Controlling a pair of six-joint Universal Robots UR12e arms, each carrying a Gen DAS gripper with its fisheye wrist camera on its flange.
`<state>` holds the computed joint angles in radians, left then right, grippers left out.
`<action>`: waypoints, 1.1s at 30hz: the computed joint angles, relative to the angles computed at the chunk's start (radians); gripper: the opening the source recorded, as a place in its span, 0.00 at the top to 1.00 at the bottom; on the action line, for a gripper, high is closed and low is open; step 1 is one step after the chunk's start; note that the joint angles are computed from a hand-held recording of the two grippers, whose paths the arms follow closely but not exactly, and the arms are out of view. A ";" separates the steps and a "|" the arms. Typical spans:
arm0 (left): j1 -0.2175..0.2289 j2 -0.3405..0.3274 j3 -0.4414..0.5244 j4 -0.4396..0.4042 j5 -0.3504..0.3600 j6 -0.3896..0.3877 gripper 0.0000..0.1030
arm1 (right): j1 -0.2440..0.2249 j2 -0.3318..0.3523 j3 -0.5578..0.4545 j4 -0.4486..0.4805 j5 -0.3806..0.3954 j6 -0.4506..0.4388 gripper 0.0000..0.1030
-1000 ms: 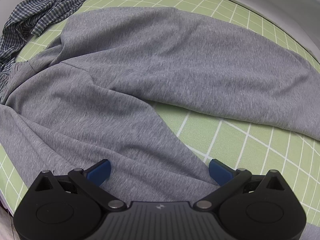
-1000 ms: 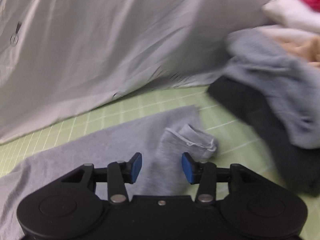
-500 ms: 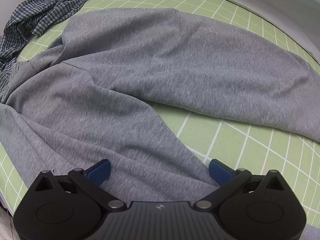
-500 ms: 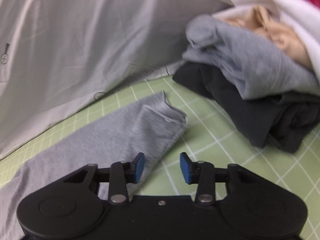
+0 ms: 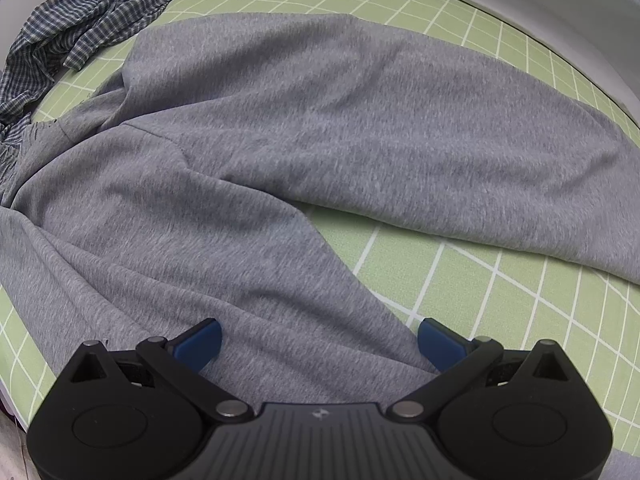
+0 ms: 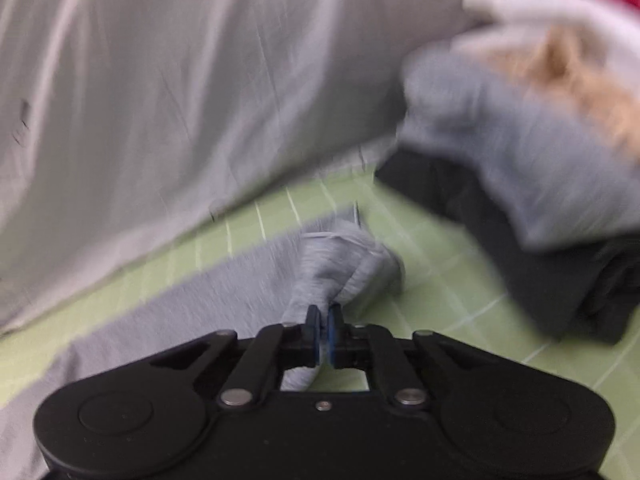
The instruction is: Fold clothes
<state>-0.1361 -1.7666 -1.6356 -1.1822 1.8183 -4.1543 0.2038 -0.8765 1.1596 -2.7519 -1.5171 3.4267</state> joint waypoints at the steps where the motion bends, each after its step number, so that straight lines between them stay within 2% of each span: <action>1: 0.000 -0.002 0.003 -0.002 -0.001 -0.001 0.00 | -0.001 -0.017 0.016 -0.032 -0.006 -0.009 0.96; 5: 0.003 -0.001 0.005 -0.007 -0.007 0.001 0.00 | -0.002 -0.073 0.073 -0.045 -0.055 -0.043 0.96; 6: 0.003 -0.001 0.005 -0.008 -0.008 0.001 0.00 | 0.001 -0.078 0.082 -0.016 -0.086 -0.072 0.96; 8: 0.005 -0.001 0.006 -0.012 -0.014 0.005 0.00 | 0.008 -0.080 0.084 0.098 -0.174 -0.121 0.97; 9: 0.007 0.000 0.007 -0.015 -0.019 0.009 0.00 | 0.005 -0.089 0.095 0.123 -0.183 -0.105 0.98; 11: 0.012 0.000 0.010 -0.023 -0.030 0.016 0.00 | -0.008 -0.117 0.130 0.112 -0.161 -0.059 0.99; 13: 0.013 0.000 0.011 -0.026 -0.031 0.013 0.00 | -0.010 -0.134 0.156 0.085 -0.173 -0.096 0.99; 15: 0.015 0.000 0.014 -0.031 -0.037 0.016 0.00 | -0.018 -0.140 0.162 0.143 -0.173 -0.107 0.99; 17: 0.017 -0.002 0.020 -0.041 -0.048 0.020 0.00 | -0.033 -0.160 0.193 0.152 -0.124 -0.102 0.97; 18: 0.018 -0.002 0.023 -0.047 -0.054 0.023 0.00 | -0.038 -0.173 0.213 0.145 -0.101 -0.112 0.89; 19: 0.016 -0.002 0.022 -0.046 -0.052 0.026 0.00 | -0.040 -0.186 0.232 0.141 -0.088 -0.137 0.71; 20: 0.013 0.001 0.019 -0.039 -0.053 0.032 0.00 | -0.039 -0.200 0.253 0.136 -0.087 -0.159 0.61; 21: 0.010 0.004 0.015 -0.032 -0.055 0.039 0.00 | -0.038 -0.214 0.274 0.132 -0.087 -0.172 0.45; 23: 0.003 0.021 -0.009 0.016 -0.066 0.046 0.00 | -0.039 -0.241 0.307 0.151 -0.062 -0.185 0.34; 25: -0.008 0.036 -0.027 0.047 -0.068 0.044 0.00 | -0.042 -0.268 0.343 0.164 -0.041 -0.185 0.14; 27: -0.021 0.049 -0.039 0.049 -0.065 0.043 0.00 | -0.044 -0.292 0.375 0.183 -0.026 -0.188 0.13; 30: -0.031 0.074 -0.068 0.061 -0.061 0.056 0.00 | -0.043 -0.315 0.415 0.187 -0.043 -0.190 0.15; 32: -0.036 0.081 -0.079 0.067 -0.060 0.060 0.00 | -0.048 -0.321 0.428 0.185 -0.027 -0.175 0.20; 33: -0.037 0.089 -0.087 0.067 -0.061 0.053 0.00 | -0.052 -0.324 0.433 0.185 -0.014 -0.165 0.28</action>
<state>-0.1735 -1.6777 -1.7227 -1.1152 1.7570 -4.1014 0.1518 -1.2001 1.5925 -2.5674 -1.5316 3.2619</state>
